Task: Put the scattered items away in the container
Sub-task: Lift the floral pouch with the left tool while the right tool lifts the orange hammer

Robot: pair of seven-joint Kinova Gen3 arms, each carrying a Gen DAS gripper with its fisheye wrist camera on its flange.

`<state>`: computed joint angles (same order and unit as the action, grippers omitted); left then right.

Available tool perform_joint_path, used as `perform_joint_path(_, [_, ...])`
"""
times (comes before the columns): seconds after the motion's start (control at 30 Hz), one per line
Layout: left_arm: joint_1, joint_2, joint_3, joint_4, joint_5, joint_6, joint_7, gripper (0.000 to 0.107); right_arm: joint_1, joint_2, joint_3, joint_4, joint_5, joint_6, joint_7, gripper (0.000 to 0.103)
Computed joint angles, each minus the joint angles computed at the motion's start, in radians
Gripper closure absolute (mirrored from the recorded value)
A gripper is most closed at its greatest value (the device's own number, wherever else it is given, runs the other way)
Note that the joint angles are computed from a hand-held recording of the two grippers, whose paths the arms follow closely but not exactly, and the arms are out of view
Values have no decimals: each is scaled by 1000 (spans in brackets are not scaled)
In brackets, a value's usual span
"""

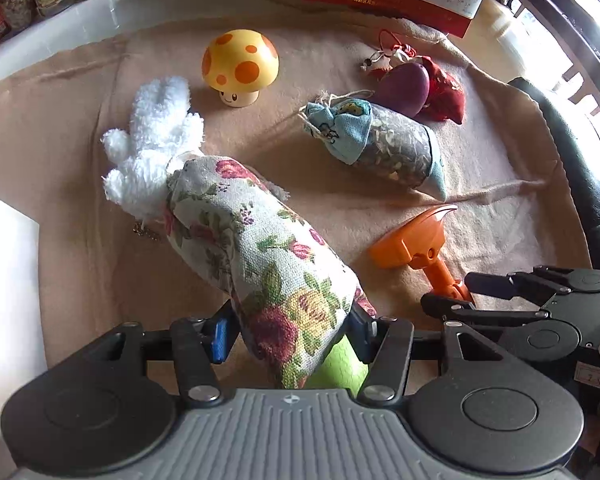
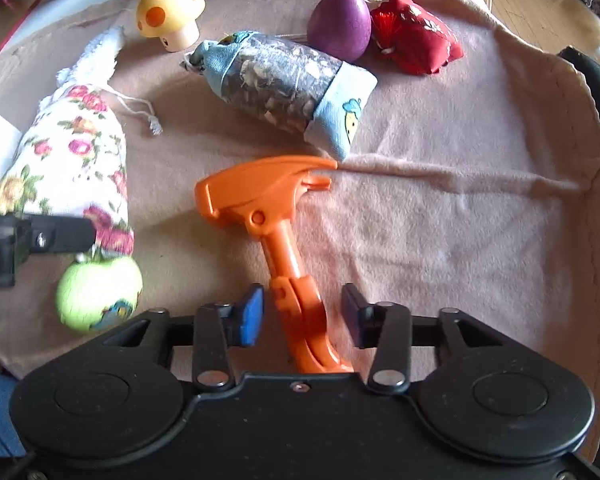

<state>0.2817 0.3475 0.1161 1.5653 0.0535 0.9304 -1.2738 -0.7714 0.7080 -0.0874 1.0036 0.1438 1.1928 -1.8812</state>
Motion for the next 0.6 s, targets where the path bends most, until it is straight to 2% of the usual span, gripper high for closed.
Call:
perform_joint_path(0.23, [-51,56,4,9,84,-23,-20,30,-22,42,7,-70,11,29,13,53])
perform_joint_path(0.3, [-54,67,7,10,96,-39,-24,29,-25,50,7,-80,11,36,22,53])
perform_joint_path(0.43, [-76,60,17,41,149,-110,-33,27,-33,57,10,-86,15,42,37,53])
perform_joint_path(0.5, [-109,45,30,69,209,-155,-46,25,-31,57,9,-86,11,42,40,53])
perform_joint_path(0.57, [-149,39,48,83,272,-177,-60,20,-25,58,7,-91,3,45,44,53])
perform_joint_path(0.6, [-150,40,43,81,279,-178,-49,15,-23,58,6,-91,-1,45,45,52])
